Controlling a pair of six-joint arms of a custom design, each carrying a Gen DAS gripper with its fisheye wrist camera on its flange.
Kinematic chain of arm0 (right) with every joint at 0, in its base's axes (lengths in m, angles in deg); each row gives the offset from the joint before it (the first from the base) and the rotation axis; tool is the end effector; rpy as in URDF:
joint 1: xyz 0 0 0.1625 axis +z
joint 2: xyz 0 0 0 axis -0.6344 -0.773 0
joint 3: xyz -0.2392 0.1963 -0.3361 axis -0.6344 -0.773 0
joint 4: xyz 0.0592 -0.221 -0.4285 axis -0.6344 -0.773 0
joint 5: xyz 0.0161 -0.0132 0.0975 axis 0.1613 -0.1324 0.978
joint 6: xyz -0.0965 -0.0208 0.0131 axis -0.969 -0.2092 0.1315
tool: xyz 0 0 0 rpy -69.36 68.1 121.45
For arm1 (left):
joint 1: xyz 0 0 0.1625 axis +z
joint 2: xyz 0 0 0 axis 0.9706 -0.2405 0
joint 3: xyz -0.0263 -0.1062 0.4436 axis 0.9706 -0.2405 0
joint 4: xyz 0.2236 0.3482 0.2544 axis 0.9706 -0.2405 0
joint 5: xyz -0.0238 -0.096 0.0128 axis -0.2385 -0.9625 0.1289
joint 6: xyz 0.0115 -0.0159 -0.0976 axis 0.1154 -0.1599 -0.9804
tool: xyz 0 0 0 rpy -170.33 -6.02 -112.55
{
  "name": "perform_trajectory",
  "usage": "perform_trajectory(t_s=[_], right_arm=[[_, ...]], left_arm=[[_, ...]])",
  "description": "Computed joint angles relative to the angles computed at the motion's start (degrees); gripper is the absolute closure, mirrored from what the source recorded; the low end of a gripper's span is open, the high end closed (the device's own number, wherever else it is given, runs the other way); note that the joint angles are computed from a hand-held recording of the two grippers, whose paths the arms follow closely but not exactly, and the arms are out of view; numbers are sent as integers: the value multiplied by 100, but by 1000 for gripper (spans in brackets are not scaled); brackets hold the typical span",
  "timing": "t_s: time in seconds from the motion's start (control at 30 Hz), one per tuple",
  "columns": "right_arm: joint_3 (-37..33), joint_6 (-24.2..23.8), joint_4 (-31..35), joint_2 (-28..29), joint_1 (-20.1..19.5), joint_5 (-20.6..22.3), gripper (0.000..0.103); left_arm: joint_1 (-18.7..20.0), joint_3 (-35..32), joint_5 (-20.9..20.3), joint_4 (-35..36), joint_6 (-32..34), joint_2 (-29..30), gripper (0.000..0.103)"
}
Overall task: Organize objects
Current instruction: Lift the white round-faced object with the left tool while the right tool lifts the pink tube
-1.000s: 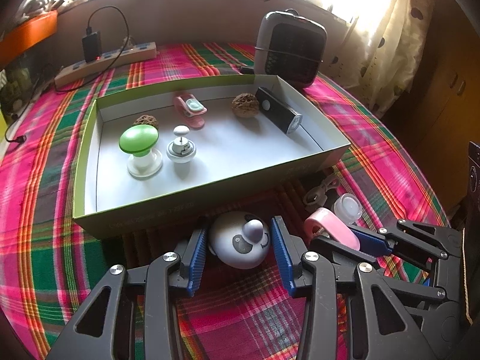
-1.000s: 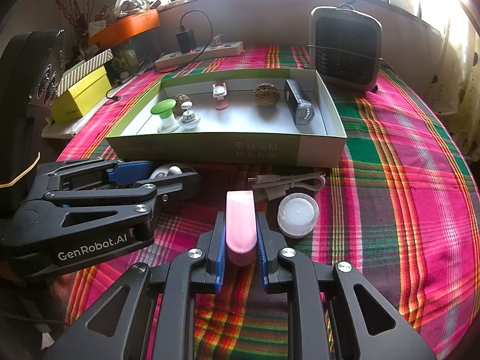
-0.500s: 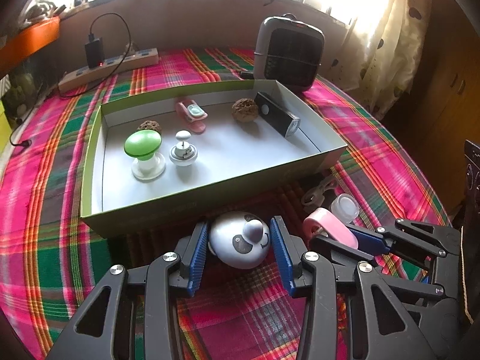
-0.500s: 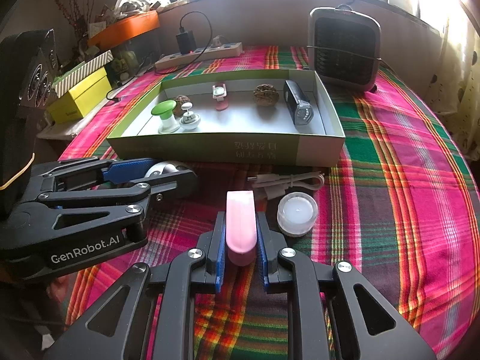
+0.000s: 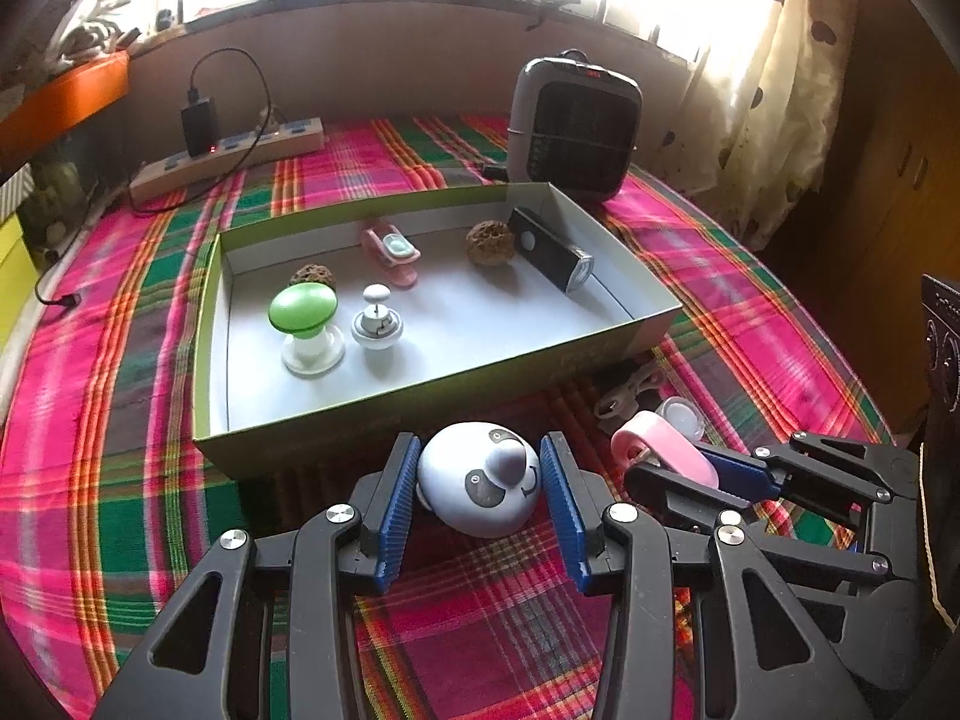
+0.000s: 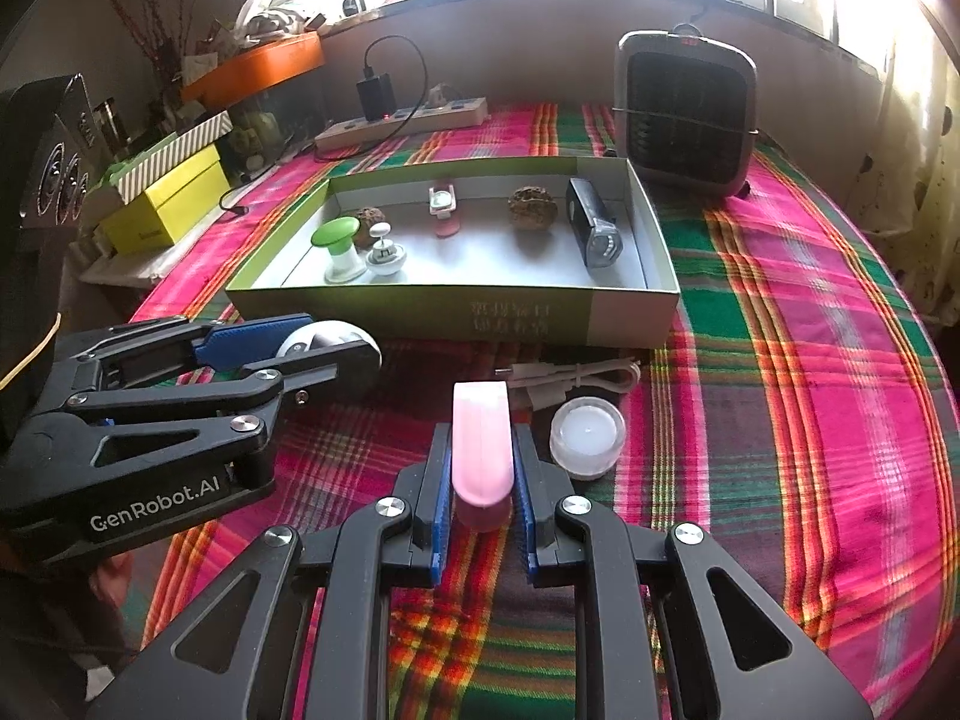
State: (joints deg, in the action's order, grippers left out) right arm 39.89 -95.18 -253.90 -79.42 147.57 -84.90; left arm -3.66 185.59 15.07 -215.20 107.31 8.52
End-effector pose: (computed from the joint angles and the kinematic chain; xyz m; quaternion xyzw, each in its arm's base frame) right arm 0.2753 -0.5891 -0.0533 0.1858 -0.8962 0.2957 0.2736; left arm -0.0229 -0.6462 0.2102 0.3051 0.8996 -0.2256 0.2164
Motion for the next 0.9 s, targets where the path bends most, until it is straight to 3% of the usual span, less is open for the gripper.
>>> perform_trajectory(t_s=[0.9], right_arm=[[-250, -184, -26, -133, 93, 190, 84]], left_arm=[[-18, -140, -142, -267, 77, -80, 64]])
